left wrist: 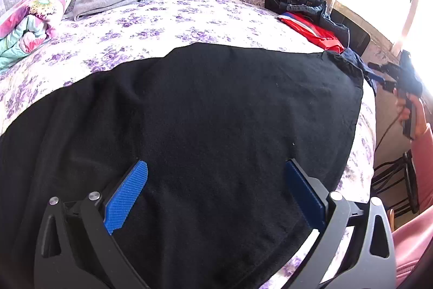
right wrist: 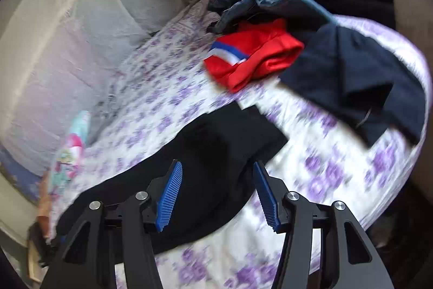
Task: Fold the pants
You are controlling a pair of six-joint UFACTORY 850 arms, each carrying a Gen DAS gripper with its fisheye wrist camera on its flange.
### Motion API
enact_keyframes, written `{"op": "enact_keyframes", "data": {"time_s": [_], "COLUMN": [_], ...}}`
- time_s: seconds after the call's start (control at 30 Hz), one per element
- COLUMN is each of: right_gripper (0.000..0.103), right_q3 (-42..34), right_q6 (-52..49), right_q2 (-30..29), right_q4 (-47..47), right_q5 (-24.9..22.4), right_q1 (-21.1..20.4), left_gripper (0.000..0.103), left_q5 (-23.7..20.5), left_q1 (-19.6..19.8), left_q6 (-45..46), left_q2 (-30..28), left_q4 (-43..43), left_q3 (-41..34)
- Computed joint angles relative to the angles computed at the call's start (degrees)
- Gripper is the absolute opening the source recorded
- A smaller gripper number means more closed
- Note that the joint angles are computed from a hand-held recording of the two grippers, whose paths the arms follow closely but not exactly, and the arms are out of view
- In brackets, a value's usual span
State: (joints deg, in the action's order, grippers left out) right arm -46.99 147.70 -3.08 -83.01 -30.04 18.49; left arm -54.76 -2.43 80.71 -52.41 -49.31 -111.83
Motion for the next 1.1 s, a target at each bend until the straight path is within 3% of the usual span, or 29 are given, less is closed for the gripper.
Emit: {"op": "enact_keyframes", "data": {"time_s": [0.07,0.13,0.17,0.2,0.27,0.43,0.53,0.63,0.73,0.83,0.93,1.1], "right_gripper": [0.051,0.036,0.022,0.014,0.013,0.012,0.014,0.023,0.028,0.033,0.033,0.029], "right_q3": [-0.7,-0.6,-1.7,-2.7,-3.3,-2.1,-1.4,-0.4,0.1,-5.7,-14.5,-26.7], "right_q6": [-0.6,-0.7,-4.4,-8.2,-9.5,-6.0,-9.6,-12.8,-10.4,-22.4,-36.0,-54.9], "right_q2": [-1.3,-2.3,-3.7,-4.5,-4.4,-0.5,-1.4,-2.7,-0.6,-3.2,-10.5,-21.7], "right_q4": [1.5,0.5,3.6,7.0,7.4,4.0,8.9,13.8,10.9,9.6,4.8,-3.4], "right_q5": [3.9,7.4,7.2,6.9,4.0,-4.8,-3.5,0.7,-3.2,-11.0,-12.6,-5.4], "right_q1": [-2.5,-4.3,-4.4,-4.5,-3.5,1.0,0.5,-0.8,2.9,10.1,15.5,19.7], "left_gripper": [0.098,0.098,0.098,0.098,0.098,0.098,0.098,0.098,0.098,0.098,0.098,0.098], "left_q5": [0.4,0.6,0.6,0.5,0.0,-4.8,-6.2,-5.8,-2.1,1.3,1.5,4.8], "left_q1": [-0.1,-0.1,-0.1,-0.1,-0.1,1.1,1.1,1.0,1.4,2.5,3.3,3.7], "left_q6": [0.3,0.3,0.2,0.2,0.2,0.6,0.5,1.6,5.8,12.7,19.5,33.5], "left_q2": [0.1,0.2,0.1,0.0,-0.1,-1.2,-1.5,-0.7,3.0,8.2,12.7,19.5], "left_q4": [0.1,0.2,0.2,0.2,0.0,-2.4,-2.3,-1.8,-3.8,-8.6,-12.6,-20.0], "left_q3": [0.2,0.3,0.1,0.1,-0.1,-1.9,-2.5,-1.4,3.8,11.4,18.0,28.4]}}
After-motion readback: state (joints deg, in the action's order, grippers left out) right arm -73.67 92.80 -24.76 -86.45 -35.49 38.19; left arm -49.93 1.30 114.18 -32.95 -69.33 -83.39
